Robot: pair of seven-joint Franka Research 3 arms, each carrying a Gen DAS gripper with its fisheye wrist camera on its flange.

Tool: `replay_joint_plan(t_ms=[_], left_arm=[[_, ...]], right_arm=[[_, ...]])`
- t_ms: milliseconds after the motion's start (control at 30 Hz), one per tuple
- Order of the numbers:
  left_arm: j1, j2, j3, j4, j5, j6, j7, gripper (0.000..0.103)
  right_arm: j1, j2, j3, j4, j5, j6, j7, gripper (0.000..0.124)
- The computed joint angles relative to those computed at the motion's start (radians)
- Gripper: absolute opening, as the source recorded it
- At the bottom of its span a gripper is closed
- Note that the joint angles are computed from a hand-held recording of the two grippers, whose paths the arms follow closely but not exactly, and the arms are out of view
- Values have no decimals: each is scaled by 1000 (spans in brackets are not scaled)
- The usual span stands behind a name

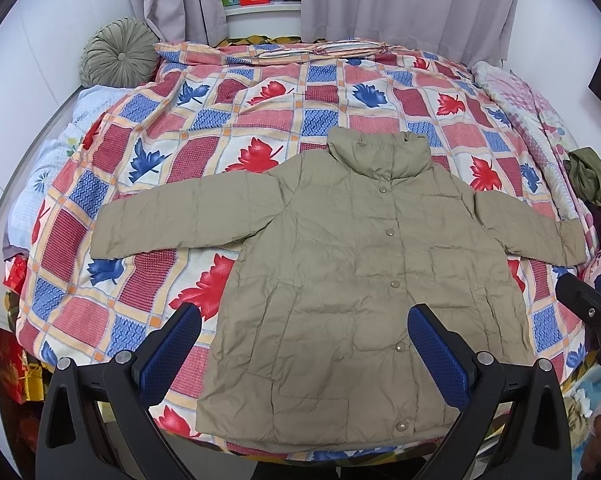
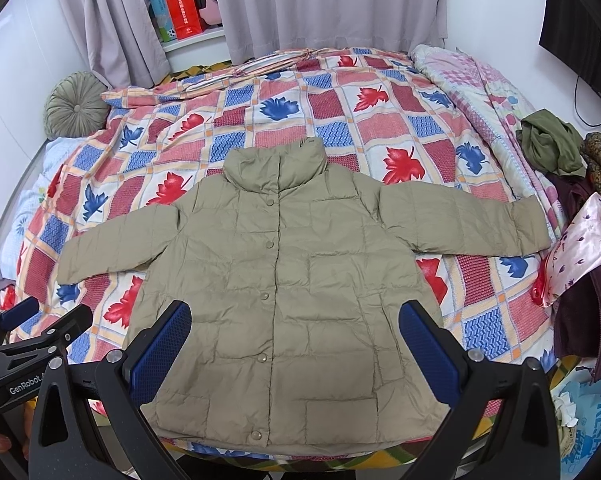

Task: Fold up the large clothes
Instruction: 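Reach the right tool to the jacket sleeve nearest it and grasp the cuff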

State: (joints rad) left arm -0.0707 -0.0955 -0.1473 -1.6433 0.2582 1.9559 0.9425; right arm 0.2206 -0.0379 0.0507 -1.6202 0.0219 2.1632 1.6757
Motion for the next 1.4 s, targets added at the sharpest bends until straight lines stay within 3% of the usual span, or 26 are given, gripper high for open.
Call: replay_joint_plan(t_ms=[233, 433, 700, 833, 1033, 1200, 1400], left_arm=[[18, -20, 13, -81, 17, 33, -18, 103], [53, -37, 51, -146, -69, 76, 28, 103], [125, -36, 108, -287, -156, 207, 77, 103], [169, -6, 153, -358, -313, 320, 168, 103], [254, 105, 186, -386, -623, 501, 346, 103], [350, 249, 138, -324, -985, 604, 590, 103], [445, 425, 55, -189, -1135, 608, 690, 103]], right_arm=[[16, 50, 4, 40, 23, -44, 3, 103], [47, 92, 14, 68, -7, -47, -3, 103], [80, 166, 19, 80, 37, -3, 12, 103], [99, 194, 29, 50, 69, 73, -39, 103], [134, 337, 36, 170, 106, -41, -72, 103], [152, 406, 37, 181, 154, -22, -66, 103], [167, 457, 34, 191, 161, -14, -76, 103]])
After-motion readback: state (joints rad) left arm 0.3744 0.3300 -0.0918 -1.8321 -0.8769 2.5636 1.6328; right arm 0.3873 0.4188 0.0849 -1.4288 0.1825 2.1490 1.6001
